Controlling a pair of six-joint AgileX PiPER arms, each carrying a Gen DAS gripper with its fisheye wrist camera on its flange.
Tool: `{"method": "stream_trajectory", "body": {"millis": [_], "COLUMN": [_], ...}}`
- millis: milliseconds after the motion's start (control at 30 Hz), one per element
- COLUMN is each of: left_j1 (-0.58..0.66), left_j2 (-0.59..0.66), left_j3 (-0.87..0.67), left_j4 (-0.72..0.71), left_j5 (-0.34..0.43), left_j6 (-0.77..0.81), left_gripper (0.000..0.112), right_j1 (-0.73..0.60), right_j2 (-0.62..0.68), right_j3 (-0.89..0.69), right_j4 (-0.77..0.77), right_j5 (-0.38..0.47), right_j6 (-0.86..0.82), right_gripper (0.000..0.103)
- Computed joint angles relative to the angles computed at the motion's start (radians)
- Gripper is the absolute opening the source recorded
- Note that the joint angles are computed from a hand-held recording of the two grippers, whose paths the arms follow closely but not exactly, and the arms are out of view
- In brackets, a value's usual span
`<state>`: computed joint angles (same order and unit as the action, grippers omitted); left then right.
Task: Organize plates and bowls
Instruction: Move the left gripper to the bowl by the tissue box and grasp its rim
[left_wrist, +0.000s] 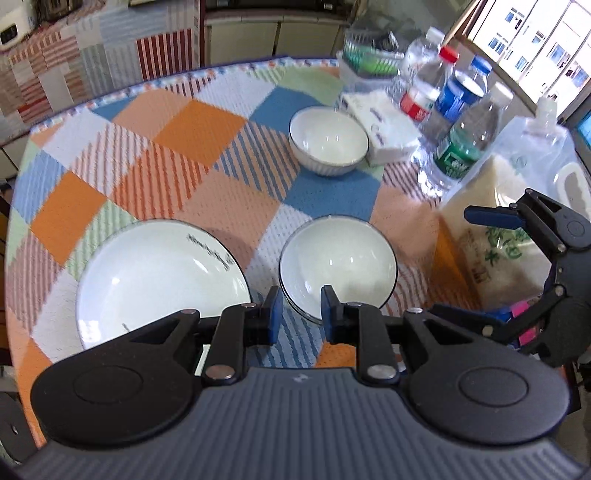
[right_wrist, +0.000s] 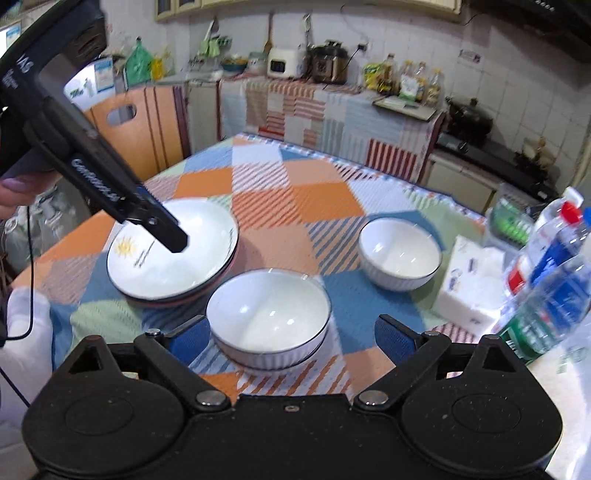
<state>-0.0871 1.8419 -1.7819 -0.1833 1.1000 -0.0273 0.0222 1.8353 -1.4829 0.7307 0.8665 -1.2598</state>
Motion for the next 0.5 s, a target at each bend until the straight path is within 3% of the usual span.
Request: {"method": "stream_trajectory", "body": {"millis": [267, 500], "left_j1": [0.005, -0.008], "left_j2": [0.042, 0.202], "left_j3": [-0.195, -0.462], "left_j4": [0.007, -0.010], "left_j5": [0.056, 0.093], "left_j6": [0.007, 0.044], "left_gripper": [0.023, 0.034], "right_j1": [-0.005, -0.015], "right_j2": [0.068, 0.166], "right_j3": [-0.163, -0.281], "right_j4": [0.001, 0.107], "right_j5": [0.010, -0.002], "right_j6": [0.192, 0.303], "right_gripper": [0.098, 0.098]}}
